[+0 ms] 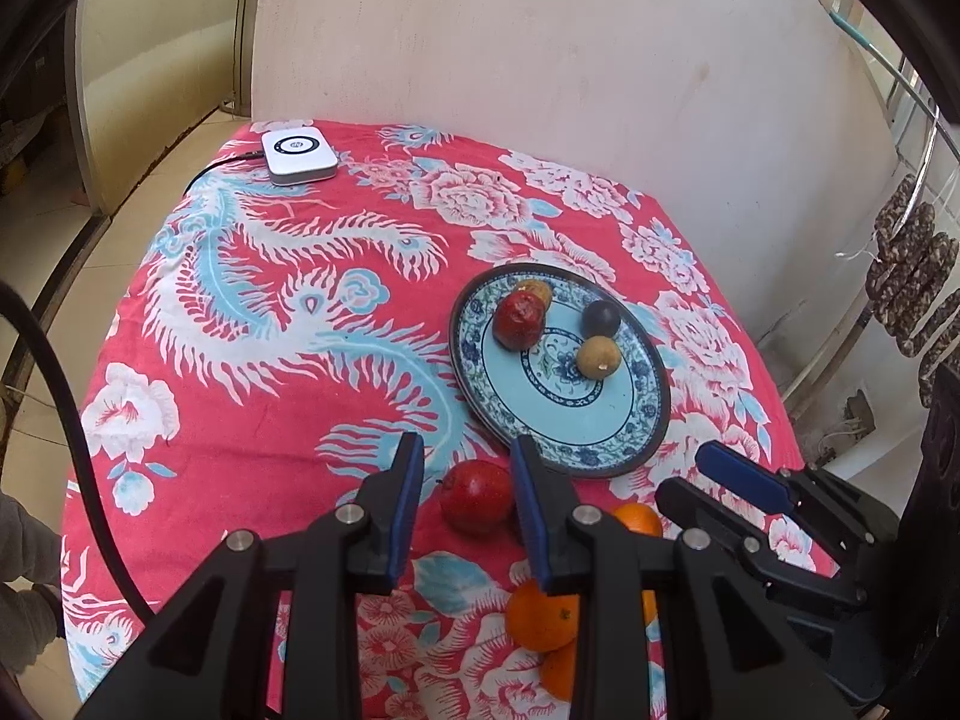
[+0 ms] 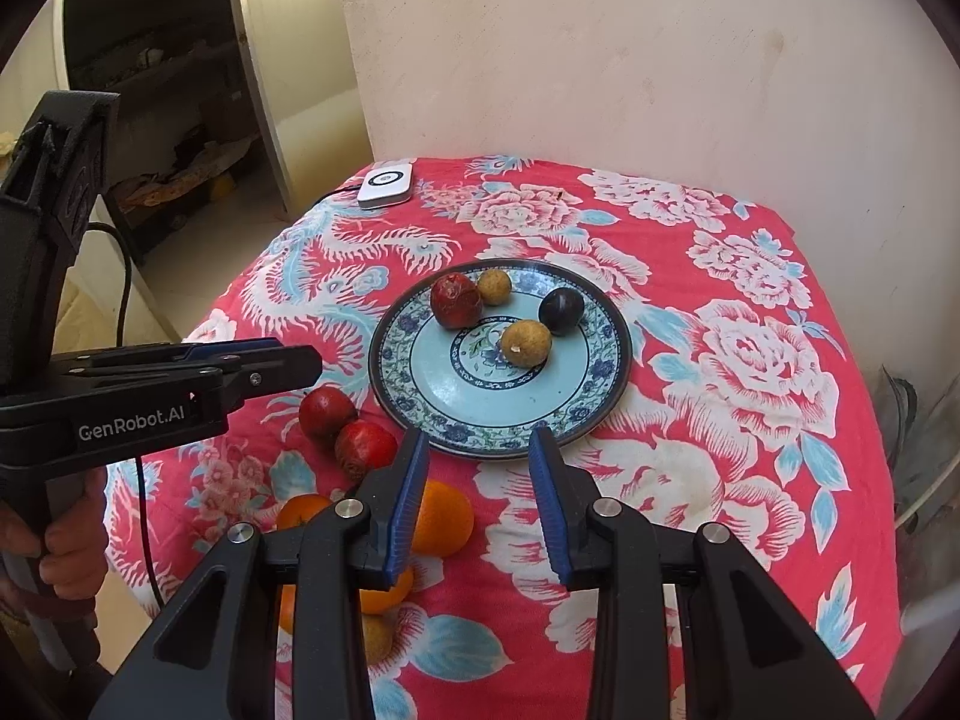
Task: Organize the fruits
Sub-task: 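Withdraw both tools from the plate toward the remaining fruit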
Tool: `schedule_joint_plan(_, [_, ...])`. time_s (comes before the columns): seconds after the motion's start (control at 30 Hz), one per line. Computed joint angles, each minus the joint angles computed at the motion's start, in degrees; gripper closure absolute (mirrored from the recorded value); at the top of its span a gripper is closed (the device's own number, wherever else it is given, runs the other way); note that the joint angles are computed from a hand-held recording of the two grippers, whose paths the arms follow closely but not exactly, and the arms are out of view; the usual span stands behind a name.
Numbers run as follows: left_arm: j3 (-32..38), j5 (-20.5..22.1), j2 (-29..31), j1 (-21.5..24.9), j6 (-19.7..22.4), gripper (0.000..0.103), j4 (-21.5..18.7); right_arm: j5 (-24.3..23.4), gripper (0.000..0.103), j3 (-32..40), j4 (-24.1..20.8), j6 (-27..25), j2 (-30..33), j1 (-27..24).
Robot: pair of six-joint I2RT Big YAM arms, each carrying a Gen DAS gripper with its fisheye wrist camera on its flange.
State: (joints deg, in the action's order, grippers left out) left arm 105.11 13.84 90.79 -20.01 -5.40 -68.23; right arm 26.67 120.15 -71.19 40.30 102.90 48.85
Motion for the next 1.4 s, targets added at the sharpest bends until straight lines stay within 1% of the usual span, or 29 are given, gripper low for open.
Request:
schedule_joint_plan(0.2, [-0.9, 1.2, 0.0, 0.0, -0.1, 0.072, -0.3, -1.1, 0.067, -1.0, -0.2, 0.7, -0.2, 0.6])
schedule_joint_plan(0.77, [-1.7, 1.5, 0.0, -0.1, -0.2, 0.072, -0.3, -2.0, 0.067, -1.8, 0.1, 1.2, -0.4, 0.7])
schedule_joint_plan(0.93, [-1.5, 2.2, 0.1, 0.1, -0.1, 0.072, -0.4, -3.4, 0.067, -1.9, 0.4, 1.4, -0.2, 0.6])
schedule_joint_plan(1.13, [-2.2, 3.1, 0.0, 0.0, 0.1, 0.072, 0.1, -3.4, 0.067, -1.5, 0.1, 1.5, 0.1, 0.6])
schedule_joint_plan(1.4, [-2.8, 2.9, -0.2, -0.1, 0.6, 0.072, 1.2, -4.2, 0.067, -1.7, 0.5, 1.5, 0.0, 0.5])
